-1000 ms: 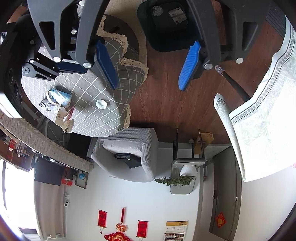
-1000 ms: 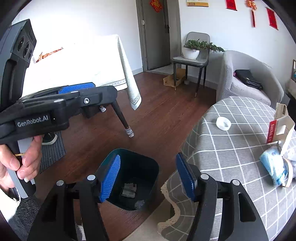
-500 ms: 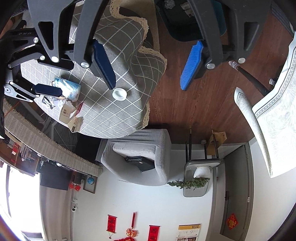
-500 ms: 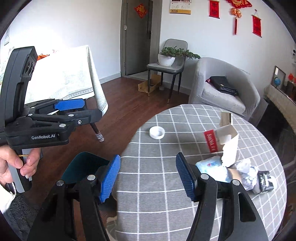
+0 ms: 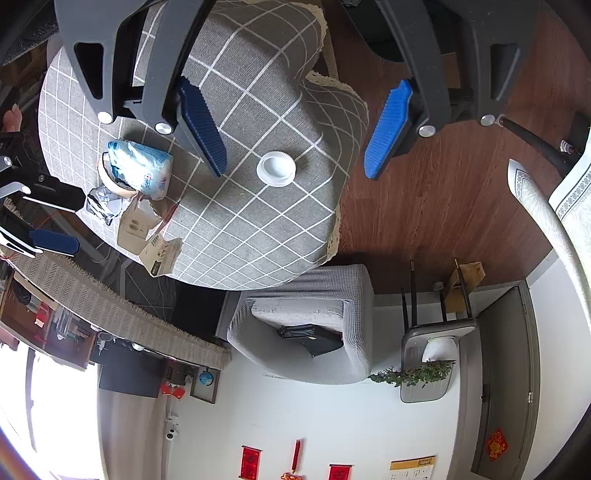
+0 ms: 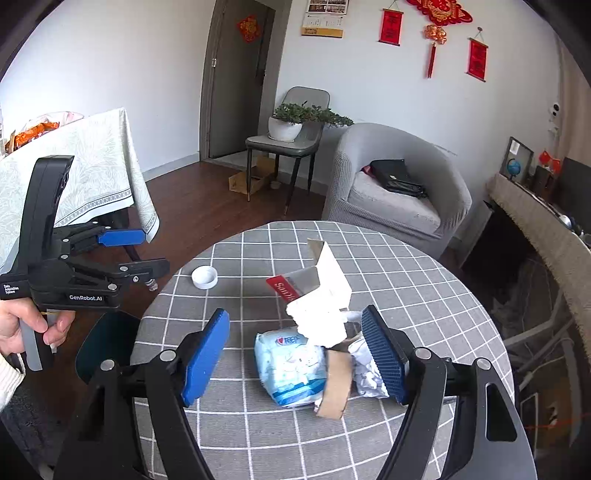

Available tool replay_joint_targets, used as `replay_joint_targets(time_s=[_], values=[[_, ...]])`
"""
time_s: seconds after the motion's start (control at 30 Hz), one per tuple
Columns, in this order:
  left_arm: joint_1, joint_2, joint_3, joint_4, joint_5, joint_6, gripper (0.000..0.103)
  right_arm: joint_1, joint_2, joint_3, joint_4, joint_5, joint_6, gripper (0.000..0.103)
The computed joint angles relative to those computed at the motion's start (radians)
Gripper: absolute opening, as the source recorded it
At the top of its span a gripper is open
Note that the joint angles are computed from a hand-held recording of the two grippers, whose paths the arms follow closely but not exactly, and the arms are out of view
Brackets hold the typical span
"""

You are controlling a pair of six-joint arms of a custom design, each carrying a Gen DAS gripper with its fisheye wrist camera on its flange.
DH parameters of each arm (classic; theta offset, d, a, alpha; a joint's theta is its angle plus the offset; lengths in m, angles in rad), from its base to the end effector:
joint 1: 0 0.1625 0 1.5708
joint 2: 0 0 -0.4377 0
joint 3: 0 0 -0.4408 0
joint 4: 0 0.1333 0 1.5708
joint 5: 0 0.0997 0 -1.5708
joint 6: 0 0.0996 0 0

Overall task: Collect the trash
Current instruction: 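Move both tools back toward the table, then grasp the white plastic lid with the left gripper while the right gripper grasps the cardboard box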

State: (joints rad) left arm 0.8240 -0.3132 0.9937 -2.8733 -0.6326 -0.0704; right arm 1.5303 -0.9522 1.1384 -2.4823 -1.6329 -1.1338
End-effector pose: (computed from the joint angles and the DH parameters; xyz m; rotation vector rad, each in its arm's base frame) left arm -0.4372 -0.7868 0.0302 0.4042 2.2635 -1.1264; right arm 0.0935 -0.8320 0.4292 1.3171 -2.2231 0.7717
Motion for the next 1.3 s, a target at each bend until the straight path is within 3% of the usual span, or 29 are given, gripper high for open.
replay_joint_targets(time_s=[0.13, 0.33, 0.53, 0.73, 0.8, 0.87, 0.93, 1.3], values=[[0.010, 0.037, -0.066, 0.058, -0.004, 0.019, 0.078, -0.006, 0.025, -0.049, 0.037, -0.007, -0.005, 0.078], [0.033, 0.067, -0.138, 0.167, -0.029, -0.034, 0.064, -0.003, 0.055, -0.092, 0.074, -0.027, -0.035, 0.085], [0.044, 0.085, -0.173, 0.175, -0.064, -0.025, 0.058, 0.005, 0.077, -0.100, 0.063, -0.049, -0.092, 0.089], [0.054, 0.116, -0.227, 0.229, -0.081, -0.035, 0.054, 0.012, 0.112, -0.144, 0.083, -0.079, -0.076, 0.089], [0.055, 0.125, -0.240, 0.223, -0.079, -0.027, 0.050, 0.015, 0.119, -0.145, 0.069, -0.086, -0.087, 0.089], [0.059, 0.127, -0.243, 0.212, -0.094, -0.029, 0.036, 0.017, 0.130, -0.148, 0.053, -0.093, -0.097, 0.089], [0.060, 0.136, -0.255, 0.200, -0.086, -0.017, 0.033, 0.021, 0.150, -0.167, 0.051, -0.111, -0.102, 0.089], [0.069, 0.119, -0.235, 0.154, -0.100, 0.015, 0.032, 0.044, 0.221, -0.206, -0.031, -0.186, -0.165, 0.089]])
